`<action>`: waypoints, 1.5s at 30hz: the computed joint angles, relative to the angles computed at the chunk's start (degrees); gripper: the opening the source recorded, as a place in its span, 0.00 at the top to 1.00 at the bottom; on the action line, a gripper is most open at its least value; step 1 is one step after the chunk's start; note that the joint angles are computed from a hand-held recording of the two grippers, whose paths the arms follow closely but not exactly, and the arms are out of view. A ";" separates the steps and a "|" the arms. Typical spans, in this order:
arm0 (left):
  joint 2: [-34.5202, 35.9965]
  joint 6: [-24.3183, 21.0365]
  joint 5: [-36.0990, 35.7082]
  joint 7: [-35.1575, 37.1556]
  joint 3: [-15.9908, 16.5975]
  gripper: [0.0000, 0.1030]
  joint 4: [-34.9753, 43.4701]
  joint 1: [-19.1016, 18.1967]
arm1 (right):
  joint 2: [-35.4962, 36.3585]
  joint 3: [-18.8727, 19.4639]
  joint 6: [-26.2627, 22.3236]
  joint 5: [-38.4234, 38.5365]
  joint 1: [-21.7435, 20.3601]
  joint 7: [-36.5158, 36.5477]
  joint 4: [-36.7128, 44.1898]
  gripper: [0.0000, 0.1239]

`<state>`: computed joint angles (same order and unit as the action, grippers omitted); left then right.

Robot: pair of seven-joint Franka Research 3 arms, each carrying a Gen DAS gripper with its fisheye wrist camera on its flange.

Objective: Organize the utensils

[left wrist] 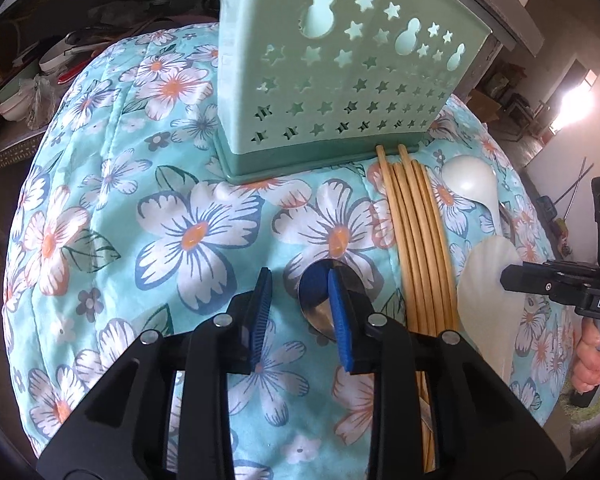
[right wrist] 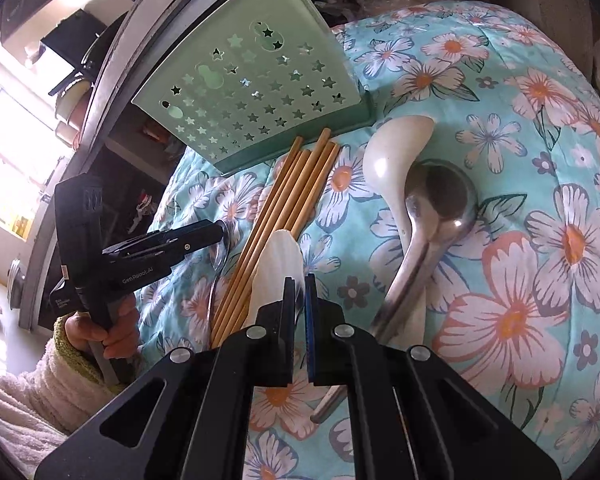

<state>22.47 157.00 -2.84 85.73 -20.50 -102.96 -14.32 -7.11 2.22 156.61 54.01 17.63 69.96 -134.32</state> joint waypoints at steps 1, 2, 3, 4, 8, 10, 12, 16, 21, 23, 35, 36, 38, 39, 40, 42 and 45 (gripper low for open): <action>0.26 -0.13 1.23 -0.17 0.51 0.75 0.39 -0.69 | 0.00 -0.23 -0.20 0.79 0.02 -0.58 -0.09 0.96; 0.54 -0.35 1.97 -0.06 0.64 0.80 0.75 -1.05 | 0.12 -0.25 -0.20 1.23 0.04 -0.67 -0.03 0.96; 0.70 -0.53 2.29 0.16 0.53 0.85 0.95 -1.18 | 0.17 -0.35 -0.27 1.91 0.03 -1.10 -0.06 0.96; 0.82 -0.67 2.91 0.13 0.67 0.86 1.19 -1.54 | 0.05 -0.36 -0.27 2.36 0.02 -1.34 -0.18 0.96; 0.77 0.24 8.46 -3.20 3.19 0.92 1.23 -4.52 | -0.62 -0.32 0.50 3.54 0.05 -2.22 -0.89 0.96; 0.47 0.71 8.41 -3.40 2.56 0.95 0.92 -4.03 | -1.11 -0.24 1.10 3.50 0.13 -2.13 -1.24 0.96; -0.17 1.41 7.75 -3.07 1.73 0.97 0.20 -3.31 | -1.89 0.09 2.34 2.42 0.29 -1.41 -1.74 0.96; -2.02 3.11 7.62 -3.55 1.36 0.99 -1.84 -3.22 | -3.81 0.70 5.41 -1.38 0.79 1.12 -2.81 0.96; -5.93 6.38 6.54 -3.72 0.69 0.99 -5.55 -2.37 | -6.28 1.27 9.01 -7.39 1.13 5.57 -4.22 0.97; -8.03 8.16 6.49 -3.96 0.80 0.99 -7.34 -2.32 | -7.29 1.51 10.32 -10.30 1.03 7.99 -4.80 0.97; -16.30 21.08 22.91 -22.52 9.92 0.99 -7.57 -6.42 | -9.96 -0.48 17.02 -17.68 4.04 14.57 -5.91 0.97; -16.12 21.83 28.59 -28.09 12.37 0.99 -6.01 -7.86 | -10.10 -1.19 17.45 -16.94 4.96 13.91 -5.90 0.97; -15.42 22.03 42.22 -41.55 18.25 0.99 -1.78 -11.69 | -10.56 -1.95 18.50 -16.13 6.02 12.93 -6.03 0.97; -14.75 21.71 48.19 -47.45 20.44 0.99 0.70 -13.13 | -10.79 -2.15 18.93 -15.94 6.31 12.67 -6.11 0.97; -13.92 21.26 53.40 -52.70 22.13 0.99 3.22 -14.29 | -10.95 -2.33 19.25 -15.77 6.58 12.51 -6.14 0.97; -11.87 20.90 62.15 -62.57 24.93 0.99 8.27 -15.82 | -11.27 -3.00 19.65 -15.24 7.19 12.02 -6.28 0.97; -8.98 18.51 71.36 -73.19 26.92 0.99 14.70 -16.91 | -11.38 -4.99 19.33 -12.98 9.13 10.17 -6.16 0.97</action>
